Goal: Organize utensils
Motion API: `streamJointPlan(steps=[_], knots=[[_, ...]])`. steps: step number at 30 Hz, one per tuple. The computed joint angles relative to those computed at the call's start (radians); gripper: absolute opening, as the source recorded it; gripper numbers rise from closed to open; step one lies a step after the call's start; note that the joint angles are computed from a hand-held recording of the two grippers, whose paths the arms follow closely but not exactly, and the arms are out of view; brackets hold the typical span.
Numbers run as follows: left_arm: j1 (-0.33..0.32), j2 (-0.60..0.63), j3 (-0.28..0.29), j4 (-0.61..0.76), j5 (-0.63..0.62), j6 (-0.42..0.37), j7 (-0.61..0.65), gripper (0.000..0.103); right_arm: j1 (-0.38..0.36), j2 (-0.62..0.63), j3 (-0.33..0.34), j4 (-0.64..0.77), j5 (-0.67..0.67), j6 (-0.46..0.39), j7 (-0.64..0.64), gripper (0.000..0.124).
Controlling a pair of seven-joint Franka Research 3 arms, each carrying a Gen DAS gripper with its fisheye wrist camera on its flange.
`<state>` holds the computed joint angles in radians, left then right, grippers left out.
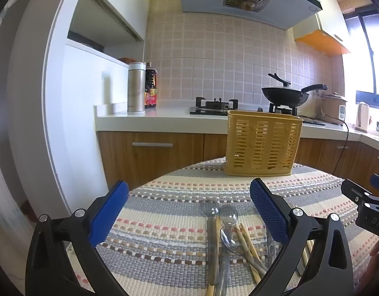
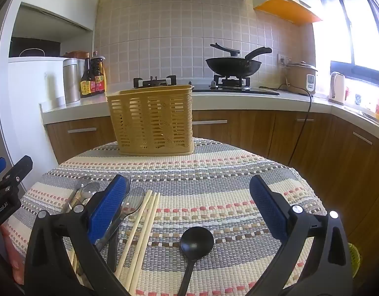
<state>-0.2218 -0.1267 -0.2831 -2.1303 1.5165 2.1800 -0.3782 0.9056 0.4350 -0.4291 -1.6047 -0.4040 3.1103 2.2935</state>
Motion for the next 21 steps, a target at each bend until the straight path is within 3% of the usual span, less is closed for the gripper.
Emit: streamJointPlan(steps=[21], knots=[[-0.002, 0.009, 0.005, 0.013, 0.001, 0.006, 0.022, 0.096, 0.000, 0.005, 0.002, 0.009, -0.016, -0.008, 0.007, 0.096]])
